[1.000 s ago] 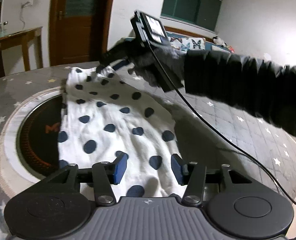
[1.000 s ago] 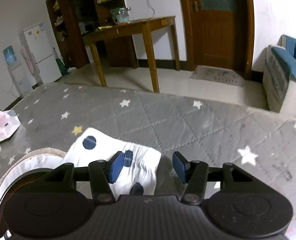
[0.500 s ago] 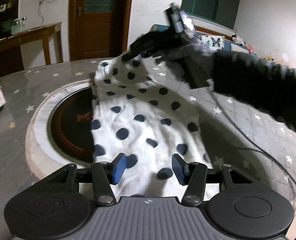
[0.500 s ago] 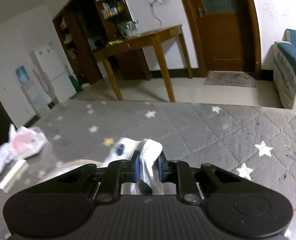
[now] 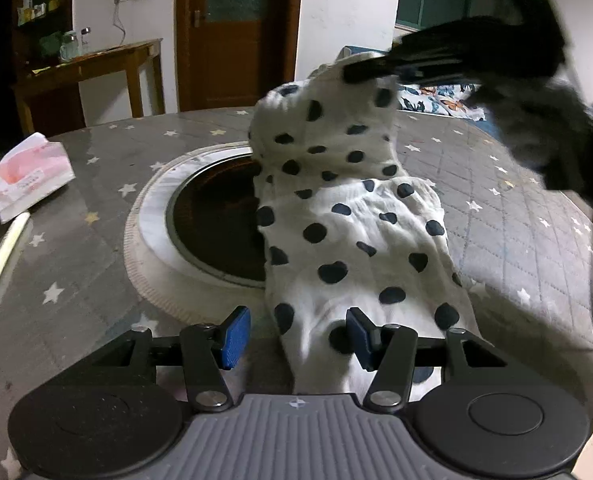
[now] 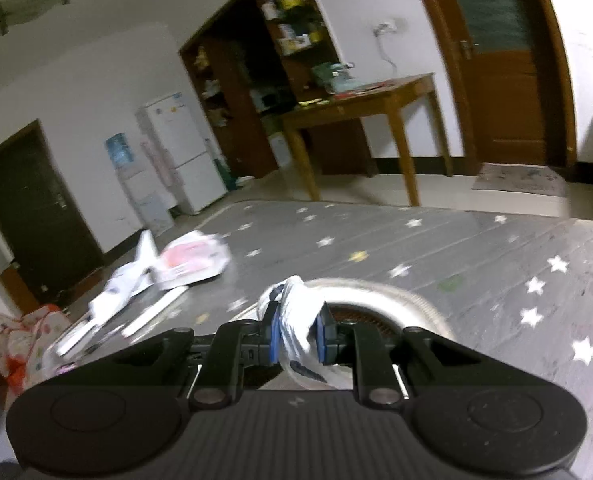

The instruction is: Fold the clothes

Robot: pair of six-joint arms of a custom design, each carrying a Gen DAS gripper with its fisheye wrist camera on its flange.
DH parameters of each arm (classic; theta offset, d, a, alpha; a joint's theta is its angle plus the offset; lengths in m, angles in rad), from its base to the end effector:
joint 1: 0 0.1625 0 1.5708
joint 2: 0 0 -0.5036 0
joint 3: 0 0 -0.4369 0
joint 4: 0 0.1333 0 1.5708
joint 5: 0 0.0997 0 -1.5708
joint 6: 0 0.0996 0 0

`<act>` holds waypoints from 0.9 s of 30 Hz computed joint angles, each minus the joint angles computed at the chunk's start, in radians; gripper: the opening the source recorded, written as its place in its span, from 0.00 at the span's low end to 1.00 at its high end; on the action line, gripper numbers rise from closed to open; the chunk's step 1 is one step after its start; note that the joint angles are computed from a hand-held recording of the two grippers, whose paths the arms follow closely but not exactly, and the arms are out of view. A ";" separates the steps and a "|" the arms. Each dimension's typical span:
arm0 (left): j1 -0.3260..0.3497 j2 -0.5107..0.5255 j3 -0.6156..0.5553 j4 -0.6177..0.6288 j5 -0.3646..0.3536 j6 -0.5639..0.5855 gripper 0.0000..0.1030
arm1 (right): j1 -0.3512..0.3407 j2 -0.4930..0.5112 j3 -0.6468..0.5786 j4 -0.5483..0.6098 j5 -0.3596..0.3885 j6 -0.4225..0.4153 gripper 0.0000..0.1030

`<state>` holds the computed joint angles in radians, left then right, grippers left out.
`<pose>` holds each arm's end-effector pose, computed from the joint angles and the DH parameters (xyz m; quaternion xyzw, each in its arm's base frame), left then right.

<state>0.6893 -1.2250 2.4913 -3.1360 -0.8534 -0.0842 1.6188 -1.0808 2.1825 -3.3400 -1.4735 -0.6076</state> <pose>-0.1970 -0.4199 0.1771 0.3112 0.8736 -0.2847 0.2427 0.1704 -0.5667 0.2010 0.3189 -0.8883 0.3272 0.0462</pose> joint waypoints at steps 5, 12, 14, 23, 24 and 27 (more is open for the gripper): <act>-0.008 -0.030 0.029 0.003 0.031 -0.010 0.55 | 0.017 -0.068 0.124 -0.014 0.034 -0.019 0.15; -0.017 -0.080 0.059 -0.009 0.090 -0.034 0.55 | 0.024 -0.129 0.275 -0.036 0.088 -0.076 0.15; -0.018 -0.097 0.066 -0.013 0.101 -0.042 0.55 | 0.020 -0.138 0.316 -0.042 0.104 -0.095 0.15; -0.036 -0.138 0.087 -0.047 0.140 -0.038 0.55 | 0.031 -0.151 0.451 -0.071 0.021 -0.445 0.25; -0.038 -0.138 0.087 -0.055 0.139 -0.033 0.55 | 0.036 -0.147 0.460 -0.075 0.002 -0.479 0.25; -0.049 -0.135 0.085 -0.083 0.134 -0.018 0.55 | 0.045 -0.149 0.478 -0.058 -0.027 -0.514 0.25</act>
